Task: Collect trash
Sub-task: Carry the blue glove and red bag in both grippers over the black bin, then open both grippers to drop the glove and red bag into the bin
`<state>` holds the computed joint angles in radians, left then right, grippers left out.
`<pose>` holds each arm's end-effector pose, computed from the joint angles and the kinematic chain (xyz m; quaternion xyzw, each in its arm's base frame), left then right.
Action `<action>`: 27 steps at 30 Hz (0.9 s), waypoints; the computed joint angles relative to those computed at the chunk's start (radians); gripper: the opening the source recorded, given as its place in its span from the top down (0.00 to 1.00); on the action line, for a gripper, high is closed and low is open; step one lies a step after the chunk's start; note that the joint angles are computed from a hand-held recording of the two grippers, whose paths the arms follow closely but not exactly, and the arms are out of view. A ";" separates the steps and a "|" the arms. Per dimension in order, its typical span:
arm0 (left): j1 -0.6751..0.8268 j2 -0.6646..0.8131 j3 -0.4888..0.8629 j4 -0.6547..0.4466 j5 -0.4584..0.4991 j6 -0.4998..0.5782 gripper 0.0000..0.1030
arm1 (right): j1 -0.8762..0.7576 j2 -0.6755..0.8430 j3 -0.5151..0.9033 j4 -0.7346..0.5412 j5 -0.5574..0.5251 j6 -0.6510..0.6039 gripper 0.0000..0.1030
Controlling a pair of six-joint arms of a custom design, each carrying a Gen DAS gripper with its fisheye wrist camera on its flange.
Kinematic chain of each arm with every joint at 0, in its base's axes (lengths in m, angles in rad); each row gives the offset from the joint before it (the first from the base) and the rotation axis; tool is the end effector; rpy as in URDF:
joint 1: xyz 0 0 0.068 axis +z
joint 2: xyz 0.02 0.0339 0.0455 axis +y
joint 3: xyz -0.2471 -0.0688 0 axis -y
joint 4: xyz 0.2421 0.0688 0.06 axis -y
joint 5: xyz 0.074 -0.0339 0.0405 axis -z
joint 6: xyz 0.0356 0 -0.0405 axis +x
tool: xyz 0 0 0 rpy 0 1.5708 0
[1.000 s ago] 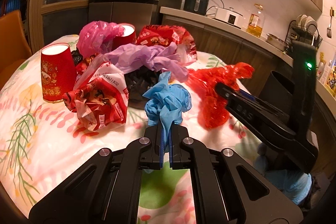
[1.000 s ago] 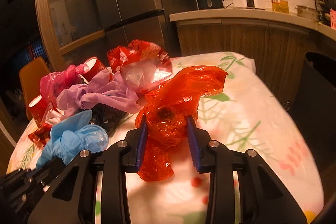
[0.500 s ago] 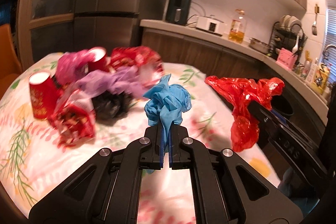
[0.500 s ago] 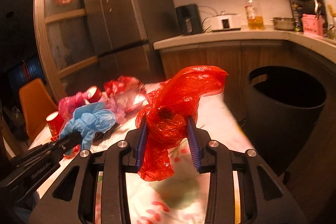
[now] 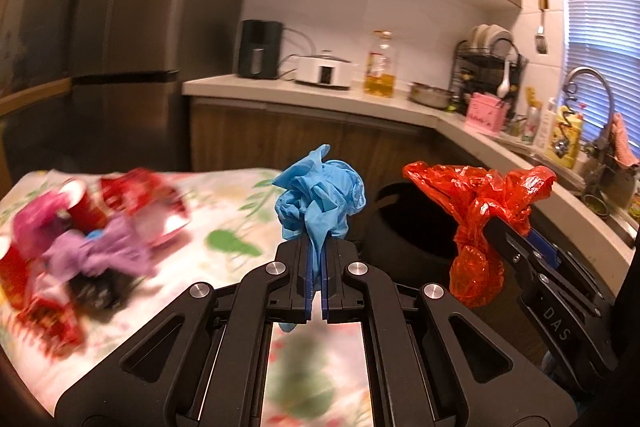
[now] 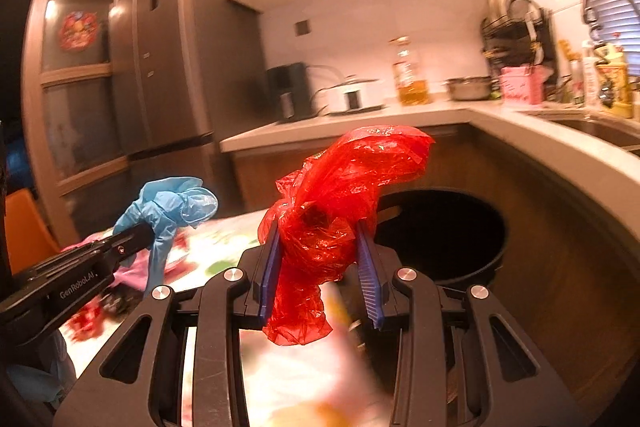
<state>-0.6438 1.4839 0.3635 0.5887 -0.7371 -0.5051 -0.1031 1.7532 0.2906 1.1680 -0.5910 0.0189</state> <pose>0.2099 -0.1276 0.1169 -0.1223 0.8202 0.0109 0.5587 0.2504 -0.0060 0.0922 -0.1263 0.7776 0.2097 0.5792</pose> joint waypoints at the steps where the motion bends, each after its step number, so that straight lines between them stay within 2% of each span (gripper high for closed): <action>1: 0.003 0.031 0.032 0.009 0.010 0.015 0.99 | -0.014 0.011 0.020 -0.004 0.003 0.006 0.65; 5: 0.028 0.175 0.176 0.076 0.074 0.093 0.99 | -0.061 0.066 0.093 0.000 0.029 0.018 0.65; 12: 0.038 0.385 0.400 0.102 0.137 0.166 0.99 | -0.113 0.181 0.242 -0.051 0.037 0.025 0.65; 20: 0.059 0.527 0.554 0.102 0.195 0.179 0.99 | -0.113 0.246 0.317 -0.053 0.056 0.004 0.64; 27: 0.090 0.585 0.590 0.127 0.255 0.169 0.98 | -0.105 0.285 0.379 -0.077 0.059 0.004 0.63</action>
